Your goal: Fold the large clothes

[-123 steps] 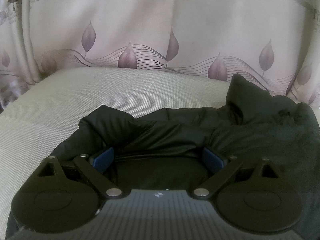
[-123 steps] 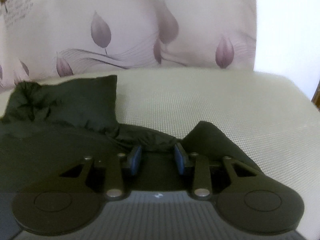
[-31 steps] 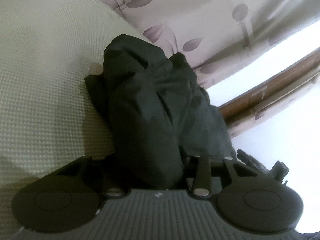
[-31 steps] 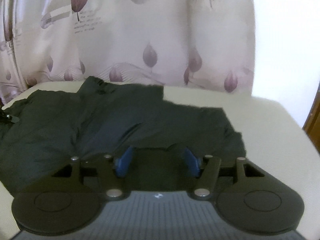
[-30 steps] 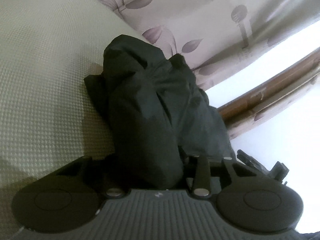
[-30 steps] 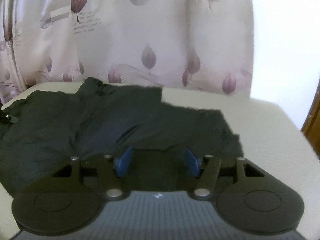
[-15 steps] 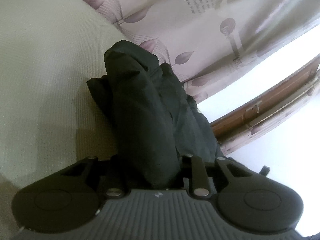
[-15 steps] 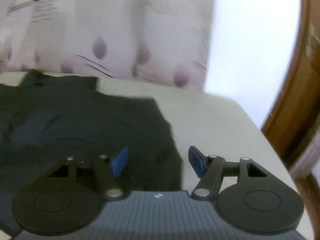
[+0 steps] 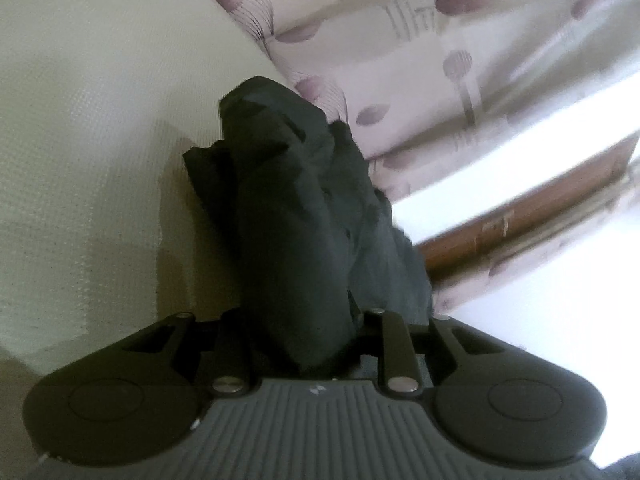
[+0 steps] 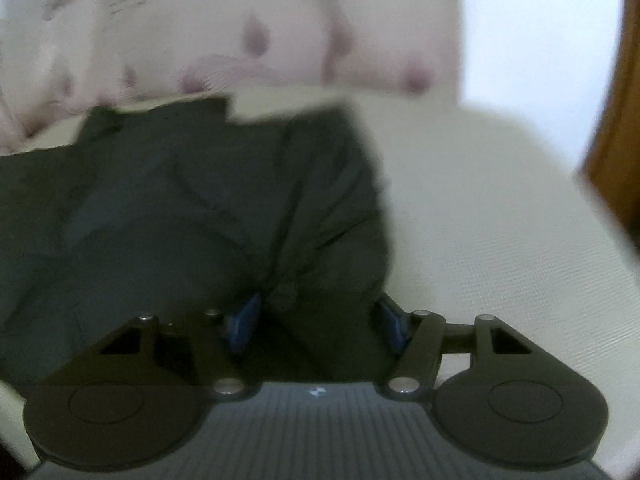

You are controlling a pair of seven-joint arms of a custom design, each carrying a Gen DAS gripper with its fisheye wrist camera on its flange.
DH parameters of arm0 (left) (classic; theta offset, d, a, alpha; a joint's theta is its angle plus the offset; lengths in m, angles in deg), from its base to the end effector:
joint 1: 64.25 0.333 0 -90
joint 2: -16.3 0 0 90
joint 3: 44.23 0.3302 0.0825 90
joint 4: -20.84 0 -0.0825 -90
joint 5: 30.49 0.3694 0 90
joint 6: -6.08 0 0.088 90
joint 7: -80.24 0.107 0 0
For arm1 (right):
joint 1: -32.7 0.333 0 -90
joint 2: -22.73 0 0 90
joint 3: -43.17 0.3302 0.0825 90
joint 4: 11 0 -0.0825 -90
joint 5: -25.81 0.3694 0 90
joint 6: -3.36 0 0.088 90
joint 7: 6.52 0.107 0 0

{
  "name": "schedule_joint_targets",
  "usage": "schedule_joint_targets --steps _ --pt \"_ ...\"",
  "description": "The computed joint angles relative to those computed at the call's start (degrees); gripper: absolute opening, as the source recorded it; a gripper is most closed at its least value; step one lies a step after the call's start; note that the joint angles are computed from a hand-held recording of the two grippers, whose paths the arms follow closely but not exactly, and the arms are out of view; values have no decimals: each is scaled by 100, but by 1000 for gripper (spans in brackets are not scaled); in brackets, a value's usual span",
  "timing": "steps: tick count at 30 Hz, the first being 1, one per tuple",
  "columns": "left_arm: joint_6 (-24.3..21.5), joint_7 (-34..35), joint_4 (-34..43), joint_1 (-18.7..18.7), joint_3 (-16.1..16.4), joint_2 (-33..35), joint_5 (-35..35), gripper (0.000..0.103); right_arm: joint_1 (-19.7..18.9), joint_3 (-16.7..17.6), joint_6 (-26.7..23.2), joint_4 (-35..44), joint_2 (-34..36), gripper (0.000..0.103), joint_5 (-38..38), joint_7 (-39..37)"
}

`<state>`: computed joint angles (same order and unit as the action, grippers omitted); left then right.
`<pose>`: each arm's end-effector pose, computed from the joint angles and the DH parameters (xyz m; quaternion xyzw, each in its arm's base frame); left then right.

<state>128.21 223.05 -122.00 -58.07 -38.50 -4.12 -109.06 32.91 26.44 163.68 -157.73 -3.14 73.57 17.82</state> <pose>0.4237 0.0475 0.4658 0.6238 -0.5568 0.5329 0.1300 0.3921 -0.1619 0.4949 -0.6844 0.5980 -0.2548 0.3302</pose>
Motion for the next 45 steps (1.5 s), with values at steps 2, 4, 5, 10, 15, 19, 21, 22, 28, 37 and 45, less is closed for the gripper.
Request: schedule_joint_targets --steps 2,4,5,10,15,19,21,22,28,37,45 --pt "-119 1 103 24 21 66 242 38 439 -111 798 -99 -299 64 587 -392" --pt "-214 54 213 23 44 188 261 71 1137 -452 873 -80 -816 64 1280 -1025" --pt "-189 123 241 24 24 223 254 80 1406 -638 431 -55 -1060 63 1208 -1038" --pt "-173 481 404 10 -100 416 378 47 1948 -203 -297 -7 -1021 21 1327 -2025" --pt "-187 455 198 -4 -112 236 241 31 1981 213 -325 371 -75 3 1667 -2268" --pt "-222 126 108 -66 -97 -129 10 28 1760 531 -393 295 223 0 1748 -2354" --pt "-171 -167 126 -177 -170 -358 -34 27 1582 616 -660 389 353 0 1738 -2075" --pt "-156 -348 170 -256 -217 -455 -6 27 1500 615 -830 452 414 0 1796 -1932" --pt "419 -1633 881 -922 -824 -646 562 29 1119 626 -1479 611 733 0 2574 -1692" --pt "1367 -3202 2251 -1966 -1339 633 413 41 317 465 -3094 812 1044 0 2930 -487" --pt "1850 -2549 2407 -2325 -1555 1063 -328 51 -622 -34 -4173 699 860 3 2814 -291"
